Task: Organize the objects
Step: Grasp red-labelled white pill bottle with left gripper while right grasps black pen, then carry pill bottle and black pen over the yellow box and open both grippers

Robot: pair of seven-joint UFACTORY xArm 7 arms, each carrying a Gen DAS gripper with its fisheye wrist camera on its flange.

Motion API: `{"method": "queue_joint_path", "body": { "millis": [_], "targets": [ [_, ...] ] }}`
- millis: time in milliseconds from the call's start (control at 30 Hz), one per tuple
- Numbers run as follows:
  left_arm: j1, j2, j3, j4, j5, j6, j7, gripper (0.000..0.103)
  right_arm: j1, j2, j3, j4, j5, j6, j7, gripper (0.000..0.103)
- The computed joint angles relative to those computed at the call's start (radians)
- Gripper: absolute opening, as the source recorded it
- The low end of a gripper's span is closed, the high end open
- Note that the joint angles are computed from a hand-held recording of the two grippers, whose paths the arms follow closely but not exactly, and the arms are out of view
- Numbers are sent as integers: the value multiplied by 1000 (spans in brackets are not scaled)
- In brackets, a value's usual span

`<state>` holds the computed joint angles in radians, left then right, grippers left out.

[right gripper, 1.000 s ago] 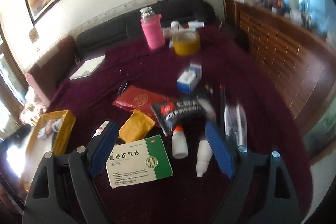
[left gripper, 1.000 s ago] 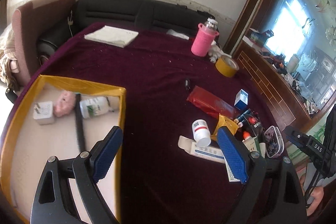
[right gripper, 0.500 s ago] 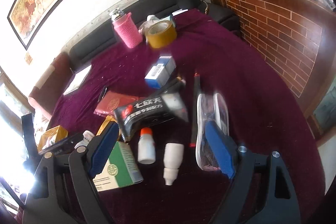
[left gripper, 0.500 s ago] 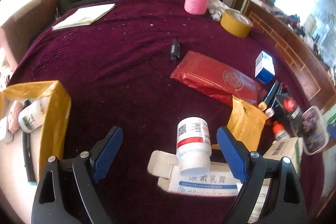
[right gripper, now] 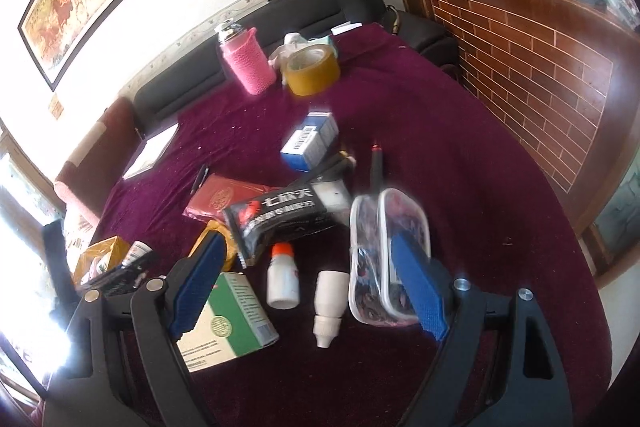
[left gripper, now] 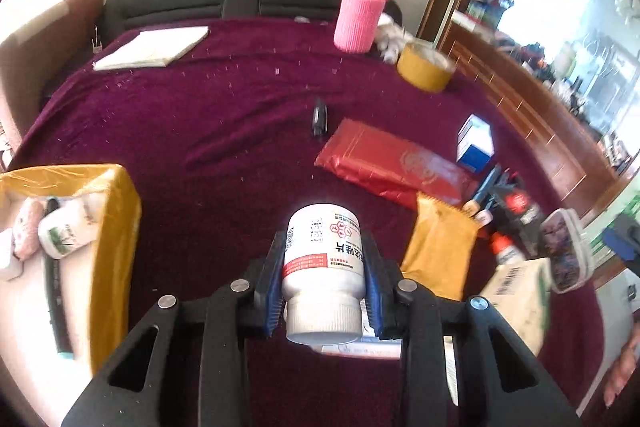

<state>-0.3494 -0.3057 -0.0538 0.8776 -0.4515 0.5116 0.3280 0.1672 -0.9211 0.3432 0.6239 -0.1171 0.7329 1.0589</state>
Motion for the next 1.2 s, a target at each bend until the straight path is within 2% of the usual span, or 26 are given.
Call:
{"method": "queue_joint_path", "body": {
  "millis": [167,233,333,400,533,667,700,733,800,900,967,1000,1033,1100,1200],
  "targets": [
    [-16,-153,94,-58,-99,63,103,29,33,187,-6,155,9,-14,-77,85],
    [-6,-203,131,-73,-120,106,125,29,59,310,-30,240,36,-39,-120,85],
    [29,-272,157,-108,-119,125,145,29,83,553,-57,435,56,-36,-186,85],
    [51,-312,175,-129,-106,137,158,29,100,721,-64,594,40,22,-222,85],
    [97,-355,236,-155,-86,144,205,29,162,1084,-89,975,-20,232,-265,82],
    [141,-338,288,-151,-67,134,260,29,241,1324,-155,1270,-82,411,-266,76],
    [149,-333,297,-150,-71,137,270,29,260,1371,-174,1333,-93,443,-265,70],
    [156,-315,314,-140,-76,141,283,29,271,1400,-190,1368,-90,464,-266,66],
    [168,-287,333,-126,-98,142,304,29,284,1460,-217,1444,-62,502,-264,41],
    [194,-254,351,-118,-131,142,339,29,332,1542,-267,1559,-78,590,-259,30],
    [209,-237,354,-116,-153,147,354,29,373,1566,-299,1596,-125,622,-261,24],
    [217,-231,354,-117,-162,151,361,29,382,1562,-305,1589,-132,617,-262,16],
    [226,-225,351,-119,-170,153,366,29,388,1552,-307,1570,-136,605,-257,13],
    [245,-219,343,-119,-177,164,369,29,400,1531,-315,1539,-150,597,-238,13],
    [274,-232,330,-128,-176,169,371,29,397,1441,-302,1396,-152,511,-203,13]
  ]
}}
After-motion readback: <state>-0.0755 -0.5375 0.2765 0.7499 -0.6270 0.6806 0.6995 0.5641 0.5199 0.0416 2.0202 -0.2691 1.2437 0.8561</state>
